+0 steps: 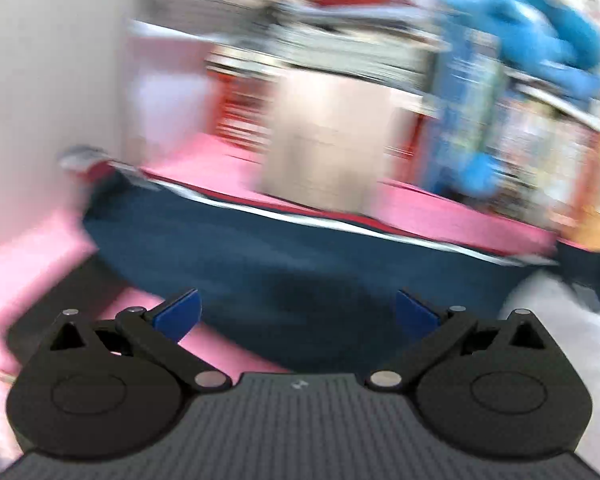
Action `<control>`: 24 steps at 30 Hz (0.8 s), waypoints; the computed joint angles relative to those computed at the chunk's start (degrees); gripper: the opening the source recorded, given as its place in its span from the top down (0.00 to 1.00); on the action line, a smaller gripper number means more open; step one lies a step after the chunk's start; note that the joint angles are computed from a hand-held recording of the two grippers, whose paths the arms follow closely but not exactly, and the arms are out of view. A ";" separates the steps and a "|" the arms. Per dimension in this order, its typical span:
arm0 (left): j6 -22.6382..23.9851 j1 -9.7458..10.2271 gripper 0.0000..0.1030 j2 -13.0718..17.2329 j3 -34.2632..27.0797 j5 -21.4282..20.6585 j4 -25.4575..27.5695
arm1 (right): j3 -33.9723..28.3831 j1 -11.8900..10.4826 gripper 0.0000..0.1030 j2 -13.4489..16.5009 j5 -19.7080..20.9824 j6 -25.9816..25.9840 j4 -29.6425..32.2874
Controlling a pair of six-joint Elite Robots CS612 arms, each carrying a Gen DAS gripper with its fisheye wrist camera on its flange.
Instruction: Fold clothes
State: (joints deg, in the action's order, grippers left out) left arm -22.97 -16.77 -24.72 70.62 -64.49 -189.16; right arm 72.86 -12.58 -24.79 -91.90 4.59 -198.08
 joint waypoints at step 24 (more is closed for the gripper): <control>-3.29 7.84 0.69 8.54 -21.80 7.01 27.51 | -1.04 3.92 0.05 0.34 0.36 -2.58 7.75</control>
